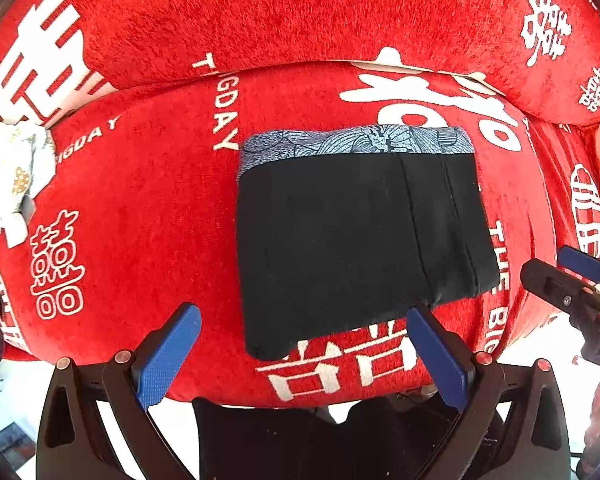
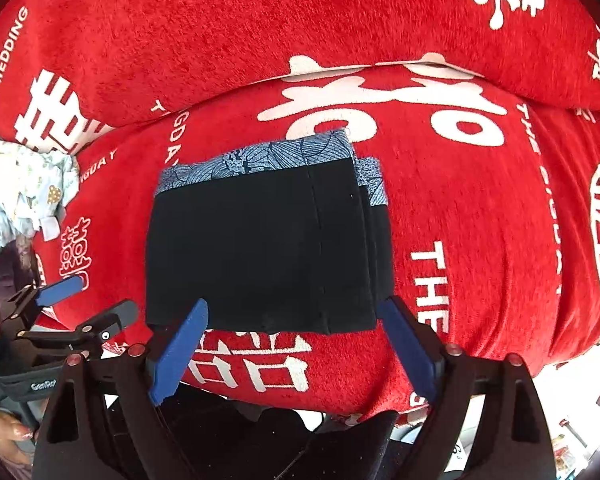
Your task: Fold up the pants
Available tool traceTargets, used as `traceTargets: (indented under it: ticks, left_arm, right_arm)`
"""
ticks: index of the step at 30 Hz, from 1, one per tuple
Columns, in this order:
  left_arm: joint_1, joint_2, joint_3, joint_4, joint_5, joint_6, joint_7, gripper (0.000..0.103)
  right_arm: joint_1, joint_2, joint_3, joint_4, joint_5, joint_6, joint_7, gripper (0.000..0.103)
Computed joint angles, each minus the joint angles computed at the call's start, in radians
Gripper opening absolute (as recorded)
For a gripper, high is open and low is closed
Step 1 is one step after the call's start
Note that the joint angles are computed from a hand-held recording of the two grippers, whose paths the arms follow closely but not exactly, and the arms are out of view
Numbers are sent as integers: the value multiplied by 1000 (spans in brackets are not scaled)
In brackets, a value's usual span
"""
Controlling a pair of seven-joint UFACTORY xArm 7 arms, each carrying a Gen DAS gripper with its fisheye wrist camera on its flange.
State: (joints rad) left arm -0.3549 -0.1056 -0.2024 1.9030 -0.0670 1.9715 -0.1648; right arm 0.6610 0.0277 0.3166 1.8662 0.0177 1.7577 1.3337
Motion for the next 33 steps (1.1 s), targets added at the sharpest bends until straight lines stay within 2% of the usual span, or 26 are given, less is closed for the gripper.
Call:
traceTargets:
  ticks: [2,4,9,22,33]
  left_arm:
    - [-4,15,-6,40,16,24,-4,103]
    - [-10,30,-11,75,41,48,-9,103]
    - [-23,64,-13,145,72,100,-8,103]
    - [-54,136,0,291,104,159,11,103]
    - [-52,133,11,292,97,168,8,103]
  right_arm:
    - [4,37,1,59,17,46,-4,100]
    - [9,57,-4,87,36,54,-10,100]
    - [64,157,-19,256,-9,165,5,100]
    - [143,253,-71,430,-32,226,39,100]
    - [179,300,-101,514,-37,275,36,100]
